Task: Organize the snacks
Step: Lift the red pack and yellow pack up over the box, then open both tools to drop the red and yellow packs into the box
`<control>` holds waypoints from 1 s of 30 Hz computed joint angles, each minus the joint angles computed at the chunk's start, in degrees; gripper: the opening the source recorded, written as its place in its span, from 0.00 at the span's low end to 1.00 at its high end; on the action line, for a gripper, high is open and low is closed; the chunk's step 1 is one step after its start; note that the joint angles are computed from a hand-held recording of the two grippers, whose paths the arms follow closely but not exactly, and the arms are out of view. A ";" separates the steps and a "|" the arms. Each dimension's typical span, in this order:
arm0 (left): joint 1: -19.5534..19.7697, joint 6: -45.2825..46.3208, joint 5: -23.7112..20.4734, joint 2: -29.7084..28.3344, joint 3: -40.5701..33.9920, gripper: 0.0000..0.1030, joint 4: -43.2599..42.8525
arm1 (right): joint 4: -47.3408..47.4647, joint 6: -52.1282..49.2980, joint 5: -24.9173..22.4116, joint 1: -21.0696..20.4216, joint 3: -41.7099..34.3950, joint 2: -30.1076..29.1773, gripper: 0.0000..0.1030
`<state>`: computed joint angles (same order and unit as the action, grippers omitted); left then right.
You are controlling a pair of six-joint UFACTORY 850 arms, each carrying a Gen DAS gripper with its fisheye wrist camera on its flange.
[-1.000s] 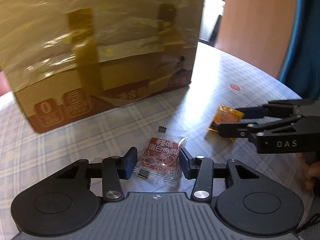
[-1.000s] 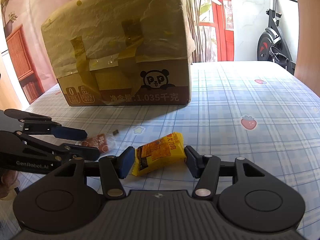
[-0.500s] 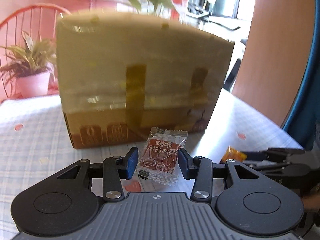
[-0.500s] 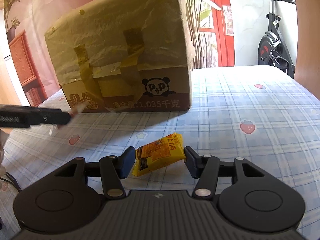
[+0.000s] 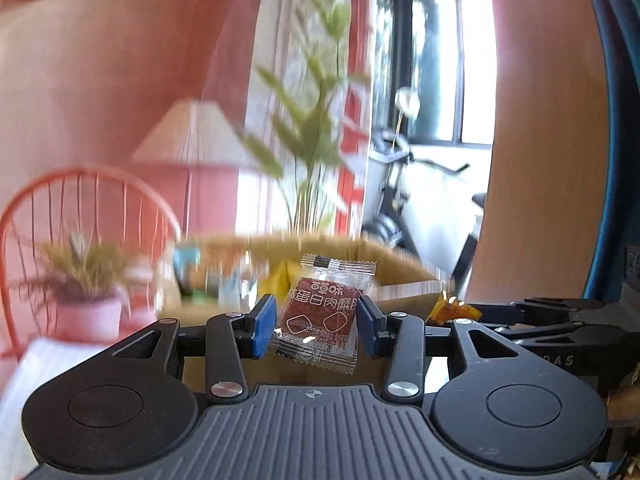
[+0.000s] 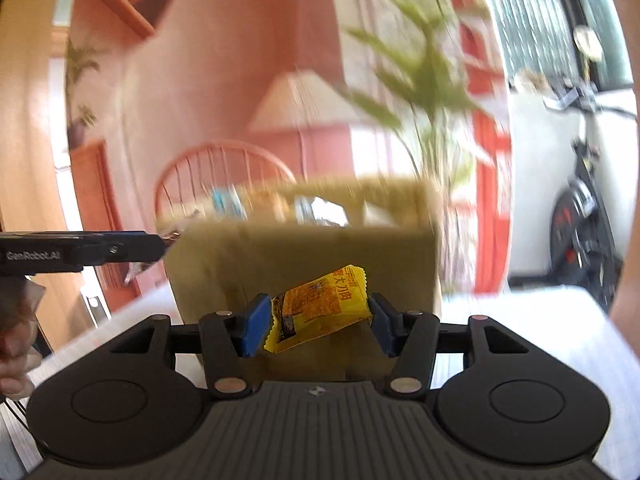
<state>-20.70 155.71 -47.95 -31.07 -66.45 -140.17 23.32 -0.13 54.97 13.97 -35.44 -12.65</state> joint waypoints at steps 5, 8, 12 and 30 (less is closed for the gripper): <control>-2.04 -0.80 3.36 -1.65 -6.52 0.46 0.14 | -0.63 -4.36 -3.26 -2.63 -5.69 -0.42 0.54; -2.99 -4.51 8.32 -4.98 -13.04 0.46 2.52 | -0.69 -5.01 -5.80 -4.71 -9.75 -2.39 0.54; -2.58 -14.33 13.51 -10.08 -21.90 0.47 9.49 | 0.55 -7.69 -8.89 -6.86 -13.79 -4.87 0.54; -1.52 -14.31 21.20 -6.52 -19.67 0.91 6.30 | 6.34 -11.26 -10.41 -6.40 -12.66 -2.76 0.97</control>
<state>-22.23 141.40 -26.75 -37.58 -86.12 -133.87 29.66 -11.39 44.56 7.57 -48.10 -15.41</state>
